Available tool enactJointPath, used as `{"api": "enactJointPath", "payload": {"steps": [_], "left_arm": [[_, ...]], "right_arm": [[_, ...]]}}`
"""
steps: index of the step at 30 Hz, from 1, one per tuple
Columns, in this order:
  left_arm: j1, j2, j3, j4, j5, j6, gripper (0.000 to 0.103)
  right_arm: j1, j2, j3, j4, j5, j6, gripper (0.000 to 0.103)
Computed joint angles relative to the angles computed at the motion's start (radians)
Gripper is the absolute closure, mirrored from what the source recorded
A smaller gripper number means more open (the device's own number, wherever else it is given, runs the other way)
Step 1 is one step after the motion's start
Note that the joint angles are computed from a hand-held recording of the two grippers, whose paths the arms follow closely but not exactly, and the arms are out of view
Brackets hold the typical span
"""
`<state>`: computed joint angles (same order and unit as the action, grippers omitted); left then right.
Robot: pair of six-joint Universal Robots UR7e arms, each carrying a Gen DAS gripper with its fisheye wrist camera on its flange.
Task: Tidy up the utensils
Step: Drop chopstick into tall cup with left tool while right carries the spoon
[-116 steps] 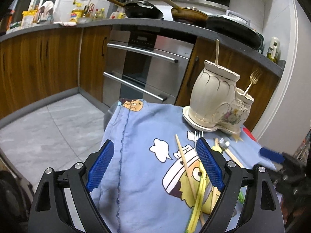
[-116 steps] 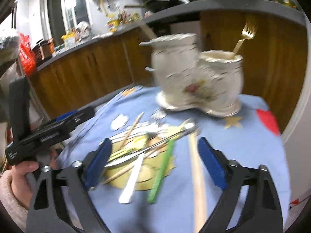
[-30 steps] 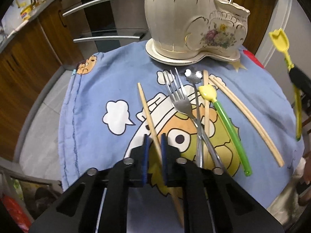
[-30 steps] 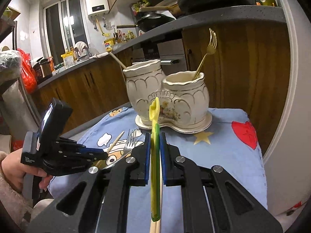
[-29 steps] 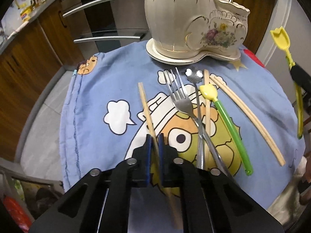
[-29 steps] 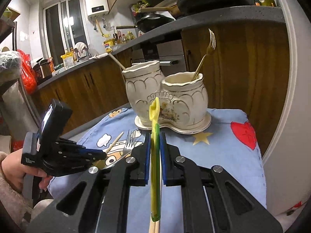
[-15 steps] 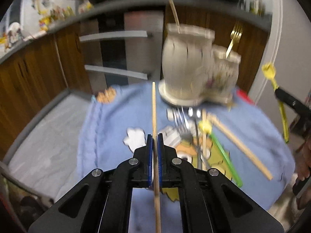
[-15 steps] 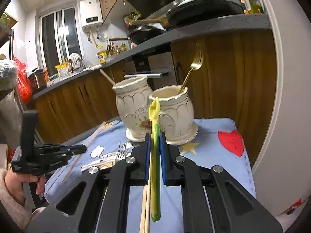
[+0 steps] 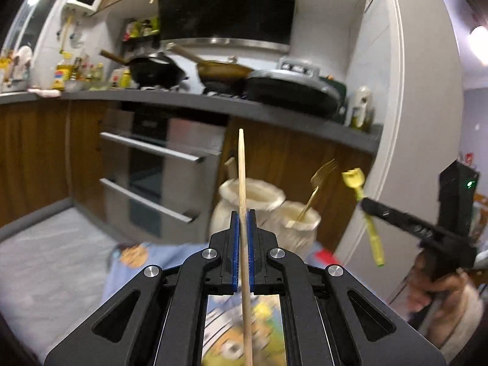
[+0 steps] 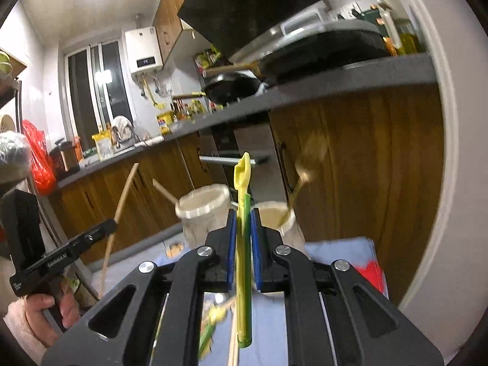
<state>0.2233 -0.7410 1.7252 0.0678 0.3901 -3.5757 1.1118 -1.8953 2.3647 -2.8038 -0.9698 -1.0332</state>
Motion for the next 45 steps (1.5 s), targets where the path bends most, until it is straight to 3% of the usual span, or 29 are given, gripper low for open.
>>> {"api": "enactJointPath", "payload": {"steps": [4, 7, 13, 19, 24, 28, 37, 40, 45], "left_arm": [[0.079, -0.012, -0.073, -0.130, 0.109, 0.195, 0.098], [0.111, -0.001, -0.122, -0.221, 0.116, 0.359, 0.098], [0.158, 0.021, -0.188, -0.373, 0.122, 0.565, 0.098], [0.191, 0.082, -0.253, -0.532, 0.043, 0.836, 0.098], [0.212, 0.103, -0.247, -0.640, 0.034, 0.996, 0.098], [0.216, 0.112, -0.242, -0.628, 0.038, 0.991, 0.098], [0.172, 0.101, -0.184, -0.566, 0.011, 0.909, 0.098], [0.152, 0.115, -0.198, -0.461, -0.018, 0.814, 0.098], [0.127, 0.151, -0.240, -0.237, -0.086, 0.535, 0.098]], "right_arm": [[0.084, 0.100, -0.047, -0.098, -0.007, 0.082, 0.094], [0.118, 0.178, -0.087, -0.171, 0.013, 0.150, 0.094], [0.169, 0.336, -0.166, -0.311, 0.009, 0.251, 0.094], [0.190, 0.414, -0.182, -0.378, -0.067, 0.220, 0.094], [0.191, 0.441, -0.167, -0.446, -0.090, 0.180, 0.094], [0.199, 0.465, -0.146, -0.525, -0.127, 0.122, 0.094], [0.216, 0.416, -0.112, -0.473, -0.258, 0.053, 0.094], [0.205, 0.392, -0.101, -0.447, -0.263, 0.055, 0.094], [0.164, 0.358, -0.076, -0.435, -0.233, 0.064, 0.095]]}}
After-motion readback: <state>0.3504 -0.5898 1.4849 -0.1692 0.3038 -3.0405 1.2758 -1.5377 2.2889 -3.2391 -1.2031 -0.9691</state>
